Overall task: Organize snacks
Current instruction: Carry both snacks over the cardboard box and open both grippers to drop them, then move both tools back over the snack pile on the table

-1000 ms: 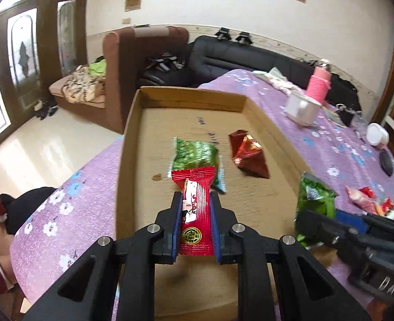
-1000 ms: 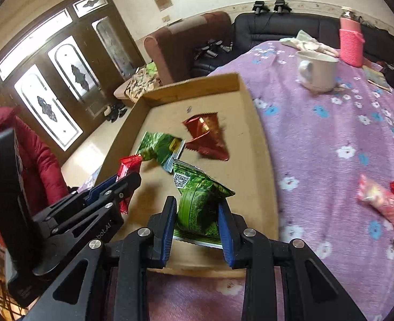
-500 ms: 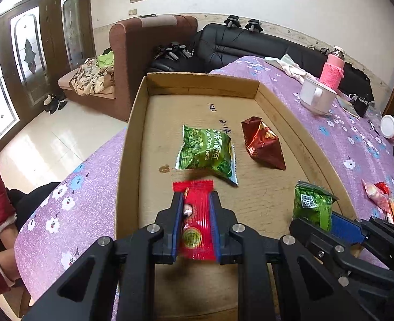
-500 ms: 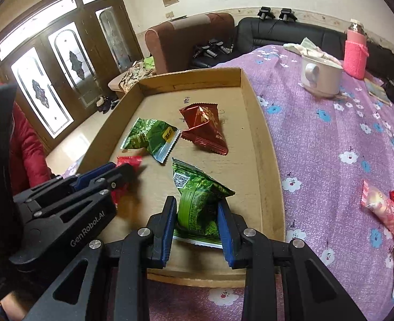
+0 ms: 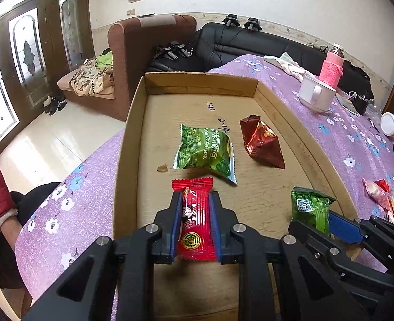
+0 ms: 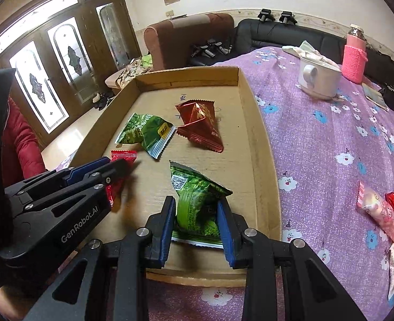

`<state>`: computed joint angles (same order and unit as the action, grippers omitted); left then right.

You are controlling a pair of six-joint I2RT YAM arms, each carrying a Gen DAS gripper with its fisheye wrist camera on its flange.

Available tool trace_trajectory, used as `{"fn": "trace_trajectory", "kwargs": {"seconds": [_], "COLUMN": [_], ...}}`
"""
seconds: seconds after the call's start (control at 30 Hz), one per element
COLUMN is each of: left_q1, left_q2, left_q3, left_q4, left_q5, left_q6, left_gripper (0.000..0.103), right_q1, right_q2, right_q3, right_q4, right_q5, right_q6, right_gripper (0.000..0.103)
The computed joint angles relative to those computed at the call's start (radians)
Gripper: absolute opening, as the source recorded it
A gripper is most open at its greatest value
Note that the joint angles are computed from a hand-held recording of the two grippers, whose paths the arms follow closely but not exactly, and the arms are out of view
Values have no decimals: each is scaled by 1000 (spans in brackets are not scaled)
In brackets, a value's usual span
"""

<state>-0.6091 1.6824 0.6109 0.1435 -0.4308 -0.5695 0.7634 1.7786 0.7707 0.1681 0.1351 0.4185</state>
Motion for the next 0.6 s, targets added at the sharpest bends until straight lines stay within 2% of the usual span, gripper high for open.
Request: {"fn": "trace_trajectory", "kwargs": {"seconds": [0.03,0.1,0.37,0.5,0.6], "left_q1": [-1,-5,-16,-23,-25], "left_q2": [1,-1,-35,-49,-49], "left_q3": [1,-3,-34,-43,-41], "left_q4": [1,6,30,31,21], "left_q5": [0,-7,-20,-35,-42], "left_q6": [1,1,-1,0,-7], "left_gripper": [26,44,53,61,62], "right_q1": [1,3,1,-40,-94], "right_q2": [-4,-20,-146,-266,-366], "right_q3": [-3,-16,-79,-133,-187], "right_q4": [0,7,-12,-55,-91], "right_q5": [7,17,40,1,-48], "right_q6": [0,0,28,60,80], "right_gripper": [35,35,40,42,44]}}
